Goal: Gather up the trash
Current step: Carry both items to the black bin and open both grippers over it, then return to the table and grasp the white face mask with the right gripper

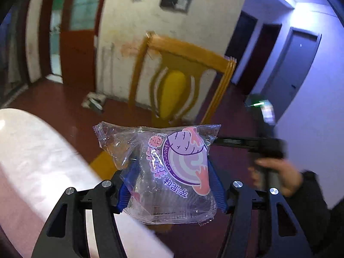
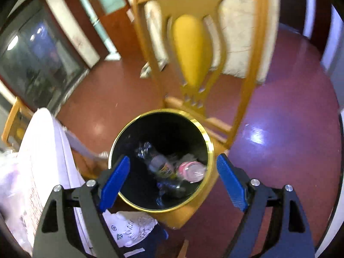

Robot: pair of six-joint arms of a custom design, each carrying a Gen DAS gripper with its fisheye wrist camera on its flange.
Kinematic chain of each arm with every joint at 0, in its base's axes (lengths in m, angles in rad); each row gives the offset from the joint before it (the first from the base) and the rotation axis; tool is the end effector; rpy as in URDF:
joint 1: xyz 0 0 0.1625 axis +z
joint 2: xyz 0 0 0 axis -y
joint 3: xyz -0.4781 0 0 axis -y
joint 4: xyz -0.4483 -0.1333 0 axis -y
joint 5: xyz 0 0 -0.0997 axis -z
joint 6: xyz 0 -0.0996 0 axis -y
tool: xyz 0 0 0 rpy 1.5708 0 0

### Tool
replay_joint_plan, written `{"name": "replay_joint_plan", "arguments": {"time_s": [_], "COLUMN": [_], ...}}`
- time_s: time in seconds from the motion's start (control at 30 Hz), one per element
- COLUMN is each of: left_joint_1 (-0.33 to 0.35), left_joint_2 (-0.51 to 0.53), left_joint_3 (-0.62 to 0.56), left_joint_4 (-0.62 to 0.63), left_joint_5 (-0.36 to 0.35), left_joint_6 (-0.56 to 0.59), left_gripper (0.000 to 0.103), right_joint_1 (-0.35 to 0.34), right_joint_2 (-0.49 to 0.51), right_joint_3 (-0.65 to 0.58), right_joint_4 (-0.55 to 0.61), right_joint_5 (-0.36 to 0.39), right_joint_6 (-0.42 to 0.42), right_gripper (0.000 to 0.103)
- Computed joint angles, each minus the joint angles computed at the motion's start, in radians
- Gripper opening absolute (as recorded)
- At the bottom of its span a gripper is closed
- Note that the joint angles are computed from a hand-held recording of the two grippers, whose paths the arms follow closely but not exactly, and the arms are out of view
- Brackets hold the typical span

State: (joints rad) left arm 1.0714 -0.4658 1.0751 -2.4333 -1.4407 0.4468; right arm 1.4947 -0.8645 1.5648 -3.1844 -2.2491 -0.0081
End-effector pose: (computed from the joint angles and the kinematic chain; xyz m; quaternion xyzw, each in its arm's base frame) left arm -0.3103 -0.8742 0.0500 0.4437 0.8849 -0.1277 0.0611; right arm 0.0117 -0.7785 0.2688 -0.1754 -0.8409 0.4029 0.3158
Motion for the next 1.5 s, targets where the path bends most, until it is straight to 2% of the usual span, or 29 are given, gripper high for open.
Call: {"name": "replay_joint_plan", "arguments": {"time_s": [0.13, 0.23, 0.3, 0.33, 0.37, 0.4, 0.53, 0.63, 0.7, 0.8, 1.0, 1.17, 1.23, 1.3, 1.33, 1.37, 1.43, 1.5], "left_joint_1": [-0.011, -0.014, -0.018, -0.016, -0.013, -0.013, -0.013, -0.018, -0.022, -0.029, -0.022, -0.032, -0.039, -0.045, -0.049, -0.051, -0.046, -0.030], "left_joint_2": [0.185, 0.279, 0.329, 0.341, 0.347, 0.353, 0.349, 0.310, 0.254, 0.125, -0.145, -0.367, -0.440, -0.489, -0.515, -0.533, -0.581, -0.627], "left_joint_3": [-0.228, -0.340, -0.392, -0.405, -0.412, -0.421, -0.418, -0.366, -0.288, -0.103, 0.242, 0.513, 0.603, 0.660, 0.696, 0.718, 0.763, 0.797], "left_joint_4": [0.146, 0.193, 0.198, 0.206, 0.219, 0.221, 0.198, 0.135, 0.069, -0.089, -0.425, -0.722, -0.840, -0.923, -0.994, -1.032, -1.078, -1.085], "left_joint_5": [0.043, 0.063, 0.113, 0.125, 0.134, 0.141, 0.128, 0.117, 0.105, 0.122, 0.223, 0.448, 0.581, 0.685, 0.759, 0.807, 0.880, 0.905], "left_joint_6": [-0.053, -0.107, -0.150, -0.169, -0.199, -0.217, -0.232, -0.231, -0.223, -0.202, -0.217, -0.112, -0.067, -0.026, 0.017, 0.044, 0.079, 0.075], "left_gripper": [0.060, 0.061, 0.065, 0.070, 0.088, 0.098, 0.097, 0.097, 0.097, 0.097, 0.097, 0.097, 0.097, 0.097, 0.097, 0.097, 0.097, 0.097], "right_joint_1": [0.003, 0.006, 0.005, 0.009, 0.010, 0.010, 0.010, 0.029, 0.040, 0.062, 0.122, 0.197, 0.225, 0.262, 0.275, 0.295, 0.329, 0.378], "right_joint_2": [-0.053, -0.070, -0.085, -0.079, -0.084, -0.085, -0.079, -0.071, -0.063, -0.047, 0.011, 0.068, 0.094, 0.140, 0.154, 0.182, 0.233, 0.320], "right_joint_3": [0.056, 0.068, 0.084, 0.080, 0.086, 0.092, 0.082, 0.074, 0.071, 0.071, 0.033, -0.010, -0.029, -0.066, -0.078, -0.104, -0.154, -0.237], "right_joint_4": [-0.073, -0.103, -0.113, -0.122, -0.129, -0.135, -0.140, -0.154, -0.171, -0.205, -0.190, -0.134, -0.095, -0.030, 0.002, 0.068, 0.196, 0.351], "right_joint_5": [-0.001, -0.010, 0.000, -0.003, -0.003, 0.002, 0.027, 0.039, 0.049, 0.098, 0.250, 0.393, 0.439, 0.491, 0.503, 0.521, 0.530, 0.459], "right_joint_6": [0.009, 0.008, 0.006, -0.001, -0.008, -0.005, -0.005, -0.033, -0.053, -0.099, -0.198, -0.313, -0.361, -0.423, -0.440, -0.473, -0.551, -0.690], "right_gripper": [0.083, 0.083, 0.083, 0.083, 0.083, 0.083, 0.083, 0.083, 0.083, 0.083, 0.083, 0.083, 0.083, 0.083, 0.084, 0.084, 0.084, 0.084]}}
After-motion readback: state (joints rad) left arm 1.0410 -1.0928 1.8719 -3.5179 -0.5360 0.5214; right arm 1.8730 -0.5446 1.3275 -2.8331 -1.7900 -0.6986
